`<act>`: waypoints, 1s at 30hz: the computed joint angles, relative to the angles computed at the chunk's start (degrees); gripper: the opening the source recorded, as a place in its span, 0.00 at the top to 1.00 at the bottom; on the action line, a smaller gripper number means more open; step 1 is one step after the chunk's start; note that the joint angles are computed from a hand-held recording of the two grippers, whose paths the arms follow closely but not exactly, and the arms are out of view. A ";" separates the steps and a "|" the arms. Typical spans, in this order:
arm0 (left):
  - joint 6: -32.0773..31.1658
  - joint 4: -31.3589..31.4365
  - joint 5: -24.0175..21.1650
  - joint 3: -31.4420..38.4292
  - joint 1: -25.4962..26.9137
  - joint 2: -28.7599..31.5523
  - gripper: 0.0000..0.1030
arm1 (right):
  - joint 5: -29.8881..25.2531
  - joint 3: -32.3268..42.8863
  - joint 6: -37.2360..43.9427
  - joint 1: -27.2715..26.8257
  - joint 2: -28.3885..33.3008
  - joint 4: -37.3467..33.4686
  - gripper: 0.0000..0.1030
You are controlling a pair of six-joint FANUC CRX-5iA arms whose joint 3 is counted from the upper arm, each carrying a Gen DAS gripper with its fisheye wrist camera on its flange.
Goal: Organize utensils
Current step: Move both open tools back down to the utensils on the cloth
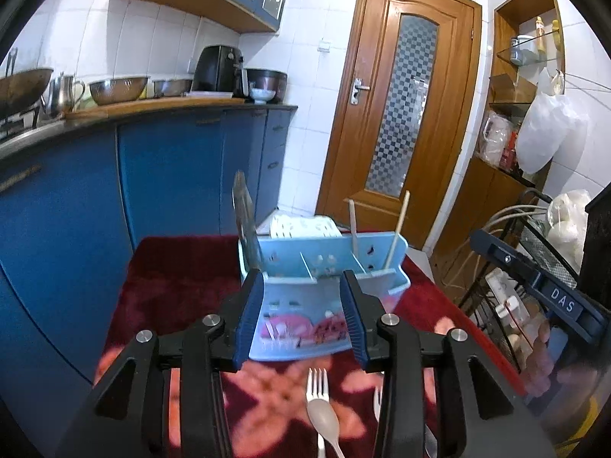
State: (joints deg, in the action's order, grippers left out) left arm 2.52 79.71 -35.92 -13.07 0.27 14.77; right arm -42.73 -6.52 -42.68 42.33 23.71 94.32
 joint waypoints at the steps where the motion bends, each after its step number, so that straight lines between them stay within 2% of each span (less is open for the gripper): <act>1: 0.44 -0.55 -0.43 -0.58 0.31 -0.28 0.59 | -0.19 -0.24 0.29 0.48 -0.08 -0.91 0.63; 15: 9.49 -12.72 -4.85 -2.73 2.83 0.15 0.59 | -2.29 -3.91 4.18 6.26 -0.87 -14.45 0.63; 25: 18.50 -24.47 -6.46 -0.40 2.64 3.24 0.59 | -0.43 -6.54 3.42 7.12 -1.41 -18.70 0.63; 30: 22.08 -29.45 -5.42 0.87 1.79 4.26 0.59 | 0.85 -8.35 1.61 6.84 -1.93 -19.42 0.63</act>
State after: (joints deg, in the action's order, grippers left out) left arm 24.60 50.26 -41.34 -12.21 2.06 19.03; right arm -41.88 -14.87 -41.07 49.17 21.77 74.90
